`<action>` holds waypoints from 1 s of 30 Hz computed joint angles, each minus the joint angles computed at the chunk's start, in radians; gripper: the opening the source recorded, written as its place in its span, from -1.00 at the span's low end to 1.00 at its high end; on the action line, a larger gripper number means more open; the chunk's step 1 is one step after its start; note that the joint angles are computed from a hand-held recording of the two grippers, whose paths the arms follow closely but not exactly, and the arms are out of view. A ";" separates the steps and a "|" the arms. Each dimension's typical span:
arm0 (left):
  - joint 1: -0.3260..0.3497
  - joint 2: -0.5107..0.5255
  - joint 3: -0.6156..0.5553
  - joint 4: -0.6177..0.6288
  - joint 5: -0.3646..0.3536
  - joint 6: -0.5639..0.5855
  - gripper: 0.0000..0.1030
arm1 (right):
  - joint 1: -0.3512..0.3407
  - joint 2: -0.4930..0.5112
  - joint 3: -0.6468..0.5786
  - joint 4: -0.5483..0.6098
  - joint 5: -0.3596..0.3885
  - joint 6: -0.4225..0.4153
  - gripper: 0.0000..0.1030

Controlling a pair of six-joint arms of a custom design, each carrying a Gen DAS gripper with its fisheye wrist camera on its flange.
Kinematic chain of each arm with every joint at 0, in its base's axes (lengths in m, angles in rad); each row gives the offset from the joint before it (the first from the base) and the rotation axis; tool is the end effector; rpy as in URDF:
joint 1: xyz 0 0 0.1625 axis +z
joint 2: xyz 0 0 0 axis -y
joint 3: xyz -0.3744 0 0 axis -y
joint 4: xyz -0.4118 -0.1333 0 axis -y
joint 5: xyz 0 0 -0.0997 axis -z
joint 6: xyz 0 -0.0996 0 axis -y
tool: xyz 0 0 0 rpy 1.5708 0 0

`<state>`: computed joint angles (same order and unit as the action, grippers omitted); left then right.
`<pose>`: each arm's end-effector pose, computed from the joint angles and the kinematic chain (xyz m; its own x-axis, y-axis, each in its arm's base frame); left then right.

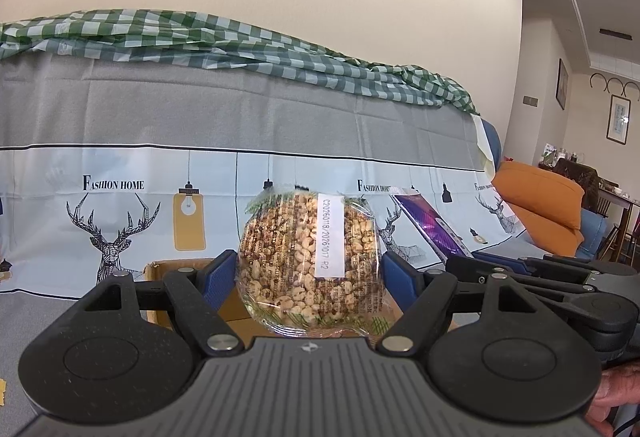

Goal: Organize snacks
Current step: 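Open the left gripper to drop the peanut bag while the right gripper drops the tube pack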

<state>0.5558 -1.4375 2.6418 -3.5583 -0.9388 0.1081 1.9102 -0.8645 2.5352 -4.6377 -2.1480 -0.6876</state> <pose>-0.1744 -0.3345 0.1625 -0.7103 0.5031 -0.4923 0.6826 0.3215 -0.6563 0.1748 -0.2580 0.1213 -0.7122 0.0720 0.6983 -0.6598 0.2711 -0.7009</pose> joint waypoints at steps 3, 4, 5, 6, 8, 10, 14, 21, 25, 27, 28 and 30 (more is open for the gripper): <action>0.000 0.004 0.000 -0.007 0.001 0.000 0.56 | 0.001 -0.001 -0.001 0.004 0.001 0.000 -0.59; 0.000 0.004 0.000 -0.008 0.000 0.000 0.51 | 0.002 -0.002 -0.002 0.009 0.000 0.001 -0.59; 0.001 0.003 0.001 -0.008 -0.002 -0.001 0.50 | 0.004 -0.002 -0.003 0.011 -0.001 0.002 -0.59; 0.002 0.002 0.002 -0.008 -0.003 -0.001 0.50 | 0.006 -0.001 -0.007 0.015 -0.002 0.001 -0.59; 0.005 -0.002 0.001 0.002 -0.009 -0.003 0.50 | 0.008 -0.001 -0.008 0.016 -0.005 0.003 -0.58; 0.006 -0.001 -0.001 0.014 -0.009 -0.002 0.53 | 0.011 -0.002 -0.010 0.029 -0.010 0.008 -0.56; -0.001 0.006 0.000 0.007 0.004 0.007 0.57 | 0.014 -0.011 -0.016 0.074 -0.031 0.030 -0.25; -0.006 -0.026 0.011 0.014 0.077 -0.008 0.57 | 0.029 -0.001 -0.034 0.082 -0.044 0.055 -0.02; 0.018 -0.085 0.007 0.088 0.165 -0.071 -0.11 | 0.051 0.021 -0.055 0.093 -0.057 0.065 -0.01; 0.056 -0.151 -0.001 0.200 0.199 -0.149 -0.52 | 0.068 0.035 -0.068 0.097 -0.068 0.074 -0.01; 0.075 -0.181 -0.006 0.251 0.212 -0.194 -0.60 | 0.078 0.042 -0.076 0.103 -0.075 0.083 -0.01; 0.116 -0.253 -0.012 0.349 0.243 -0.296 -0.60 | 0.097 0.053 -0.089 0.117 -0.085 0.108 -0.01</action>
<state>0.6714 -1.6903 2.6293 -3.2095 -0.6956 -0.1880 2.0071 -0.8115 2.4458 -4.5205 -2.2326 -0.5793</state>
